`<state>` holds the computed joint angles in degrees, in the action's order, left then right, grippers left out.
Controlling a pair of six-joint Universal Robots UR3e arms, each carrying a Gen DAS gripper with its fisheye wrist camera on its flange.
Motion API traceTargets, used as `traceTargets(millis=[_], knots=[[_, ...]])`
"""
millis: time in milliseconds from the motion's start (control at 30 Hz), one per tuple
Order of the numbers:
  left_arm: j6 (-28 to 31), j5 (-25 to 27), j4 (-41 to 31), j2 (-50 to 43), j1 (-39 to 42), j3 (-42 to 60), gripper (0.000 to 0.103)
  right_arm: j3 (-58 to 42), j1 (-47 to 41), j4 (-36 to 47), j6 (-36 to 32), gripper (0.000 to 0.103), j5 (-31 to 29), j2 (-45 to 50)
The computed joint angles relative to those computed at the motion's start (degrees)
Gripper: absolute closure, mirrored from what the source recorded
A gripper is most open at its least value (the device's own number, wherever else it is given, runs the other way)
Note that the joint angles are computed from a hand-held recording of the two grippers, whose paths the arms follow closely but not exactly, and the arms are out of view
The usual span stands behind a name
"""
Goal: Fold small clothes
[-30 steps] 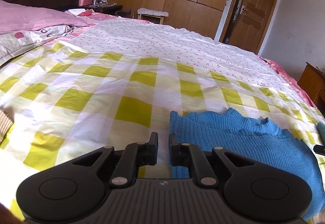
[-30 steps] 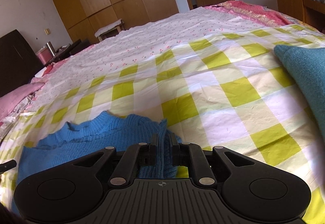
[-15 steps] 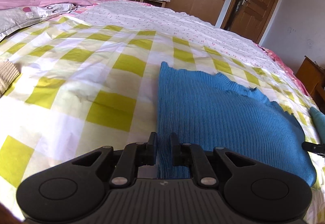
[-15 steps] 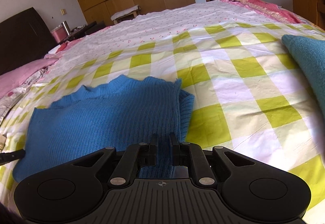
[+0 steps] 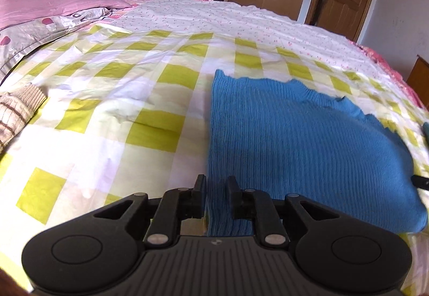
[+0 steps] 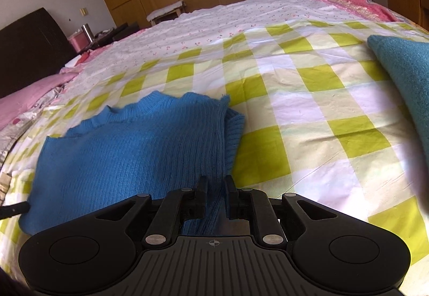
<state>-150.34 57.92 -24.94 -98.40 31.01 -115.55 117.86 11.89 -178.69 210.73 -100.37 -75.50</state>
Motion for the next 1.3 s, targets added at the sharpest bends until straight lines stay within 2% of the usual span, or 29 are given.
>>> traceTargets(millis=[333, 500, 733, 833, 1000, 1133, 1300], knots=[[-0.29, 1.98, -2.67, 7.13, -0.15, -3.48, 0.081, 0.72, -0.76, 2.28, -0.65, 0.088, 2.83, -3.31], [-0.69, 3.05, -3.91, 8.88, 0.66, -5.0, 0.081, 0.35, 0.13, 4.0, -0.79, 0.088, 1.71, -3.52], [0.24, 0.26, -5.45, 11.92, 3.91, -8.2, 0.081, 0.29, 0.98, 4.23, -1.39, 0.088, 2.13, -3.72], [0.94, -1.56, -6.78, 11.85, 4.95, -8.25, 0.081, -0.1, 1.9, 4.71, -1.41, 0.083, 0.69, -2.33], [2.21, -6.77, -8.88, 11.08, 6.74, -7.83, 0.081, -0.75, 4.23, 3.96, -1.07, 0.083, -3.13, -2.49], [1.09, -9.46, -7.53, 8.27, 7.3, -7.15, 0.081, -2.49, 6.24, 5.64, -0.2, 0.083, -5.77, -1.75], [-0.13, -10.05, -2.25, 5.07, 6.91, -7.61, 0.081, -4.68, 7.96, 10.09, 1.47, 0.083, -8.03, -0.5]])
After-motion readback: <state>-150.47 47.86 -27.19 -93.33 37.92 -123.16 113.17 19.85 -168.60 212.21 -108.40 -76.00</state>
